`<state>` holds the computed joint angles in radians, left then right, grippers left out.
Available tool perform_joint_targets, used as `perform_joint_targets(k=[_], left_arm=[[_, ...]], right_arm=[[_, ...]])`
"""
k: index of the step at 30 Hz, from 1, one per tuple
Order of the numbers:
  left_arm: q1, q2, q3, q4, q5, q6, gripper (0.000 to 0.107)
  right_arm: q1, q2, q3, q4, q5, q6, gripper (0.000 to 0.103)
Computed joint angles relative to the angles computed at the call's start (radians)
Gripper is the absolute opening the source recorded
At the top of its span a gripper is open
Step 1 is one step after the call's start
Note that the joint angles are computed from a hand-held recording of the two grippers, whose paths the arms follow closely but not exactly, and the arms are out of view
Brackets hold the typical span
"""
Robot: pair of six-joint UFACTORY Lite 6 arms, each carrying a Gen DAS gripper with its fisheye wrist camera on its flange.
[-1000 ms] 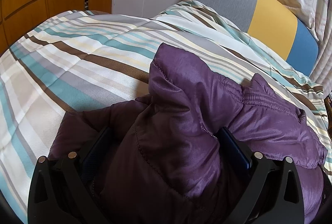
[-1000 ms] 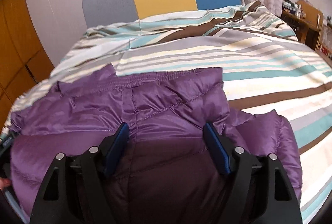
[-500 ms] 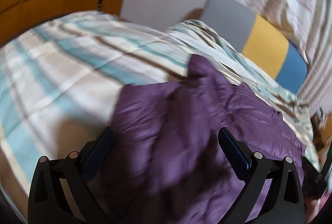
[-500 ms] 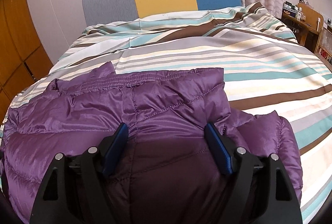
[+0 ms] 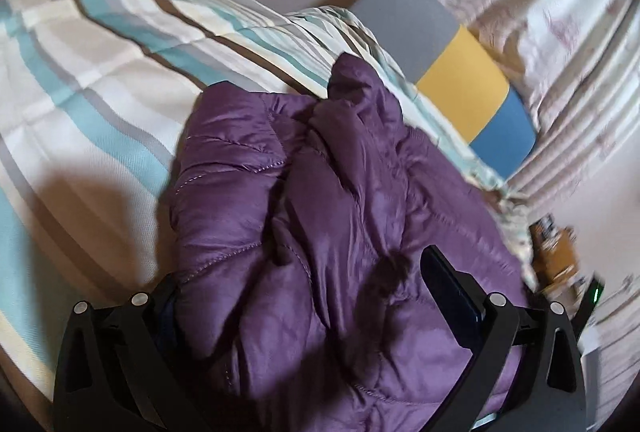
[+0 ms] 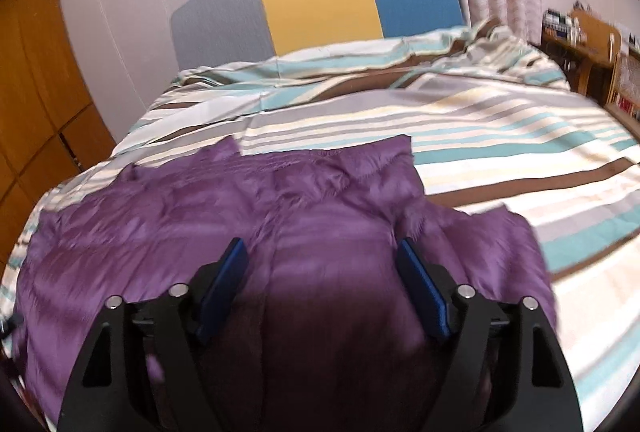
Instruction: Fold large clothes
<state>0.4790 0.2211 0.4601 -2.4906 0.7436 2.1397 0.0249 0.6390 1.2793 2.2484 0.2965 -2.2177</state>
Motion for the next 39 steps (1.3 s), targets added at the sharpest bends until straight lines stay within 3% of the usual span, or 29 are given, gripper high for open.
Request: perform_joint_targets(k=[2,4,5,8,11,14,17,20,23,27,29,33,36,39], left_arm=[[-0.014,0.002,-0.003,-0.034,0.008,0.023,0.1],[-0.054,-0.019,-0.031,-0.114,0.002,0.096,0.1],[-0.062,-0.025,-0.042,-0.137,0.005,0.119,0.1],[-0.066,-0.038,-0.071,-0.166,0.035,0.128,0.097],[-0.035,-0.052,-0.102,-0.122,0.076,0.088,0.092],[-0.023,-0.097,-0.168,-0.111,0.097,0.091,0.087],[-0.045,-0.142,-0.229,-0.134,0.123,0.111,0.087],[-0.087,-0.164,-0.238,-0.179,0.097,0.107,0.087],[-0.051,-0.174,-0.24,-0.137,0.118,-0.012,0.086],[-0.009,-0.15,-0.204,-0.114,0.081,-0.176,0.065],[0.006,-0.118,-0.175,-0.101,0.099,-0.217,0.06],[0.019,-0.052,-0.123,-0.064,0.126,-0.264,0.037],[-0.069,-0.212,-0.183,-0.2,0.023,-0.162,0.025],[-0.209,-0.388,-0.224,-0.43,-0.085,0.04,0.023]], right_arm=[[-0.018,-0.112,-0.155,0.007,0.101,-0.038,0.072],[-0.043,-0.217,-0.27,-0.153,0.19,0.092,0.065],[-0.045,-0.278,-0.335,-0.23,0.23,0.143,0.057],[-0.01,-0.377,-0.449,-0.292,0.263,0.127,0.045],[0.066,-0.397,-0.492,-0.251,0.22,0.034,0.032],[0.165,-0.349,-0.49,-0.039,0.111,-0.195,0.031],[0.189,-0.307,-0.458,0.0,0.079,-0.222,0.031],[0.209,-0.294,-0.456,0.095,0.072,-0.312,0.031],[0.209,-0.293,-0.47,0.117,0.091,-0.329,0.031],[0.188,-0.305,-0.49,0.089,0.113,-0.314,0.031],[0.179,-0.316,-0.505,0.082,0.121,-0.315,0.031],[0.172,-0.339,-0.537,0.085,0.132,-0.321,0.031],[0.178,-0.344,-0.542,0.103,0.126,-0.339,0.031],[0.192,-0.342,-0.54,0.14,0.11,-0.368,0.031]])
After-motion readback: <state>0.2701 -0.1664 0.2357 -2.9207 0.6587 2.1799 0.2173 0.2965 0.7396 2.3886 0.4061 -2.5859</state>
